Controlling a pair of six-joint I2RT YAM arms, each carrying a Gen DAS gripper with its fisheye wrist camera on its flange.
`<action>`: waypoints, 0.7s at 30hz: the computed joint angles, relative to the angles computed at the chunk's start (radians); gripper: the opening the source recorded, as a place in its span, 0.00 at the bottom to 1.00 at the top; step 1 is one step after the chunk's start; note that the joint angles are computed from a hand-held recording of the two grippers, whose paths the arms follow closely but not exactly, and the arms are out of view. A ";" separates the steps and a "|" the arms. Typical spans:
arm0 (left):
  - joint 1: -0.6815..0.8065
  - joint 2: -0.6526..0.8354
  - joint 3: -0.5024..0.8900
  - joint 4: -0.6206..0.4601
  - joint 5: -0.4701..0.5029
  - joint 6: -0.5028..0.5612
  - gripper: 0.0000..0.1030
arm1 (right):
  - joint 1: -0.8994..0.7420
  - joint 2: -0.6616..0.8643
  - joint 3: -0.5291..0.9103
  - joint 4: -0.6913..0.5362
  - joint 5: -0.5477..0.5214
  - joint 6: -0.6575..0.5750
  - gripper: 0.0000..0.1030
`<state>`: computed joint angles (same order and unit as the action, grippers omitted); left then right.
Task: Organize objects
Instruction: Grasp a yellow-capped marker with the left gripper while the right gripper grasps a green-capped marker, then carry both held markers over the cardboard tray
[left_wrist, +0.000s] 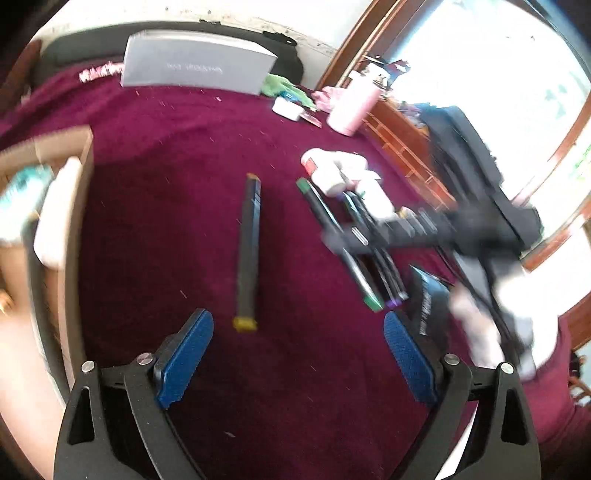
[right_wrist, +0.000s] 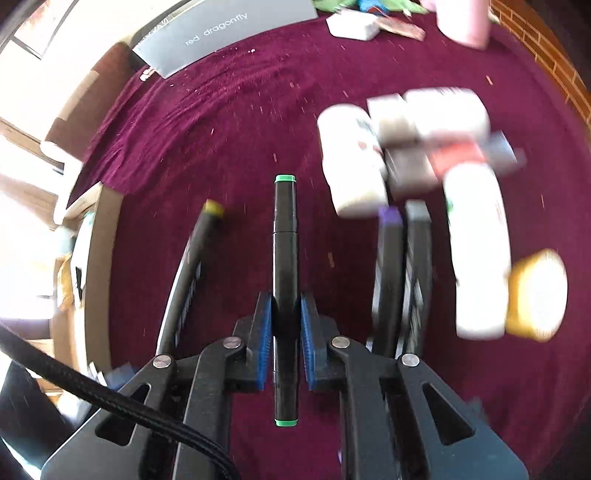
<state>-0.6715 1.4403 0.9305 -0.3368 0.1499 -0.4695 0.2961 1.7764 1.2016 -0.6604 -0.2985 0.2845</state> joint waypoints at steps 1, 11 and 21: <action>0.000 0.030 0.040 -0.024 -0.022 0.013 0.88 | -0.009 -0.041 -0.058 0.027 -0.020 0.003 0.12; -0.076 0.348 0.307 -0.175 -0.324 0.136 0.83 | -0.034 -0.303 -0.392 0.228 -0.099 0.086 0.11; -0.100 0.344 0.332 -0.190 -0.284 0.177 0.11 | 0.022 -0.348 -0.444 0.307 -0.019 0.143 0.15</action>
